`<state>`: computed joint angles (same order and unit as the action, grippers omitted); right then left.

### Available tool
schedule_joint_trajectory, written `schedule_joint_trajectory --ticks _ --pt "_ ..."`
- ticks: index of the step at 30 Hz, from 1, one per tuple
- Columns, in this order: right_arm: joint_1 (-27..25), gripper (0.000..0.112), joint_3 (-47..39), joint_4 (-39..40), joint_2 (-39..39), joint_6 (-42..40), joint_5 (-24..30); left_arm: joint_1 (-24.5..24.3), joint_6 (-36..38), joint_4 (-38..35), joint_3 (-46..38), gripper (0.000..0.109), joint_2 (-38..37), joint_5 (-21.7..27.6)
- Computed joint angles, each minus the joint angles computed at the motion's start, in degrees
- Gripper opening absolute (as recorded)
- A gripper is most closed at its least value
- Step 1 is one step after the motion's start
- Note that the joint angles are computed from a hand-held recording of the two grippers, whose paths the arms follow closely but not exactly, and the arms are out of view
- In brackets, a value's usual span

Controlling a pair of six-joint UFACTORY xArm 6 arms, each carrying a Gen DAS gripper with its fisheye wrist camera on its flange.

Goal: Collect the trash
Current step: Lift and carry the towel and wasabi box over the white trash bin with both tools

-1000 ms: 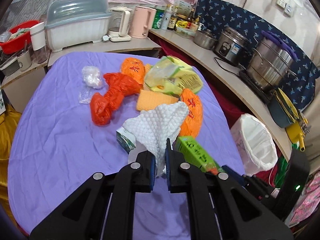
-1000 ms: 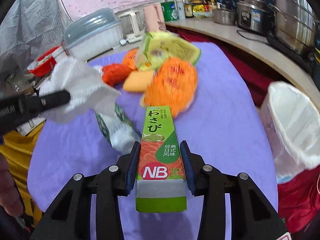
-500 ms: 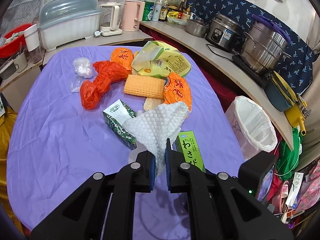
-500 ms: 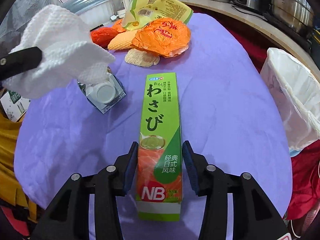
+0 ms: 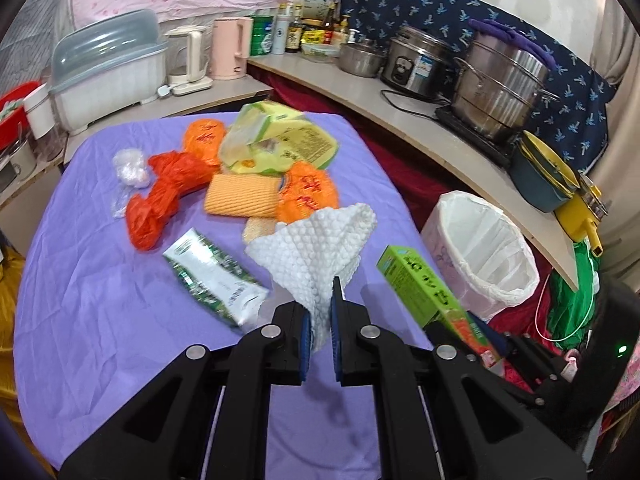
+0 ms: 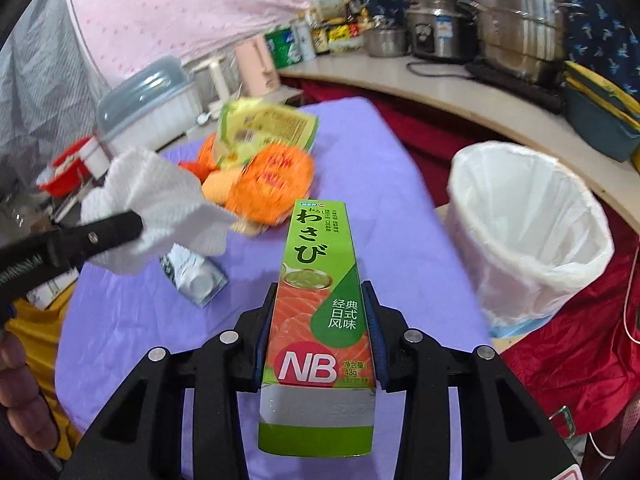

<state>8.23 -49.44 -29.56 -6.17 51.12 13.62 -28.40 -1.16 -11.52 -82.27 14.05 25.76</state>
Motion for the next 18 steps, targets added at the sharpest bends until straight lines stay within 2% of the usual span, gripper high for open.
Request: schedule_joint_trajectory --ticks 4,10,18 --pt "-4.1 0.037 2.5 -5.1 -4.6 4.9 -0.4 -2.2 1.0 -0.6 -4.4 0.008 2.7 1.0" --pt "-11.8 0.037 6.8 -8.9 -10.2 9.7 -0.6 -5.8 4.5 -4.4 -15.1 0.008 9.2 5.2" --pt "-19.4 0.037 12.2 -9.7 -14.9 11.9 -0.4 -10.3 7.0 -9.4 -37.2 0.008 22.9 14.6"
